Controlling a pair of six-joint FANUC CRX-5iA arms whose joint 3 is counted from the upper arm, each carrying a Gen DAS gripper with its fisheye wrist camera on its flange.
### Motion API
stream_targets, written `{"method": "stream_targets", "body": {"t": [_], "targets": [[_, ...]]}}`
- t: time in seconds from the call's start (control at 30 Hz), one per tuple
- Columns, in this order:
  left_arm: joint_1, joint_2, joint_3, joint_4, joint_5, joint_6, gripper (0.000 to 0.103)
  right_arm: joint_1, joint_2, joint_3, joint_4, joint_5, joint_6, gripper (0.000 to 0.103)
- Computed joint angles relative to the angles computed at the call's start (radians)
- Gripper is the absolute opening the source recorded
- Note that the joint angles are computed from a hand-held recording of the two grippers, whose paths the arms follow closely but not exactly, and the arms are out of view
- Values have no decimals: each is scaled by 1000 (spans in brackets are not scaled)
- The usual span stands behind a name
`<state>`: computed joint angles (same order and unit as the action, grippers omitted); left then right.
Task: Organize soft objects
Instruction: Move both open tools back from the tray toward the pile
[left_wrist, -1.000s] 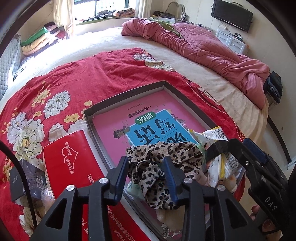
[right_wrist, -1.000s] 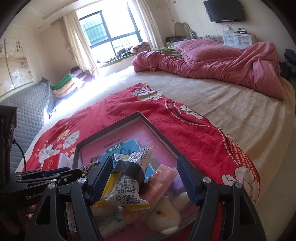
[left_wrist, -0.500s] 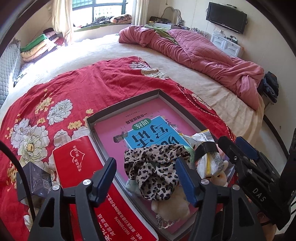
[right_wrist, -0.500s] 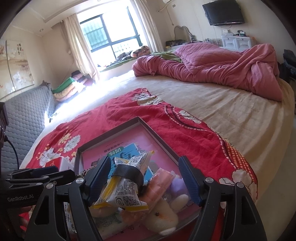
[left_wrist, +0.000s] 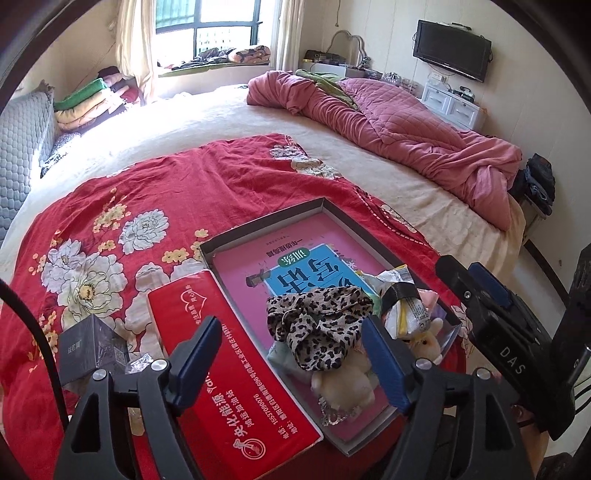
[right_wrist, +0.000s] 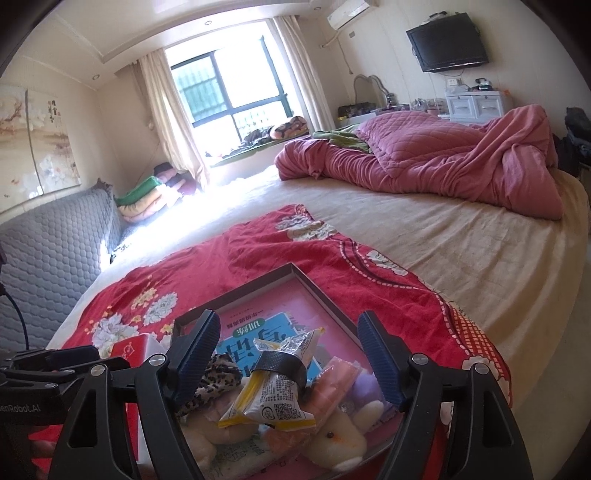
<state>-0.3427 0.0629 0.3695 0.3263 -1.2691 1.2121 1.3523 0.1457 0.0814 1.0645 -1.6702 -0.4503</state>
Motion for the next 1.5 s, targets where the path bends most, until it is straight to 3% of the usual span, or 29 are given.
{"method": "stream_targets", "body": {"t": [0.4,0.63,0.83,1.3,1.5], "targets": [[82,-81,-59,6,-18,-18,77,7,71,117,51,34,142,79],[195,-154,-112,-9,-38,-41,77,7,143,236,107,109,260,79],[298,-196,-150,-5,-56,-69,77,2,225,370,84,192,395,79],[477,-237,-230,38,-69,-120,77,8,456,747,-19,228,752,79],[523,-237,-262,35,-64,-123,77,3,617,1029,-104,168,964,79]]}}
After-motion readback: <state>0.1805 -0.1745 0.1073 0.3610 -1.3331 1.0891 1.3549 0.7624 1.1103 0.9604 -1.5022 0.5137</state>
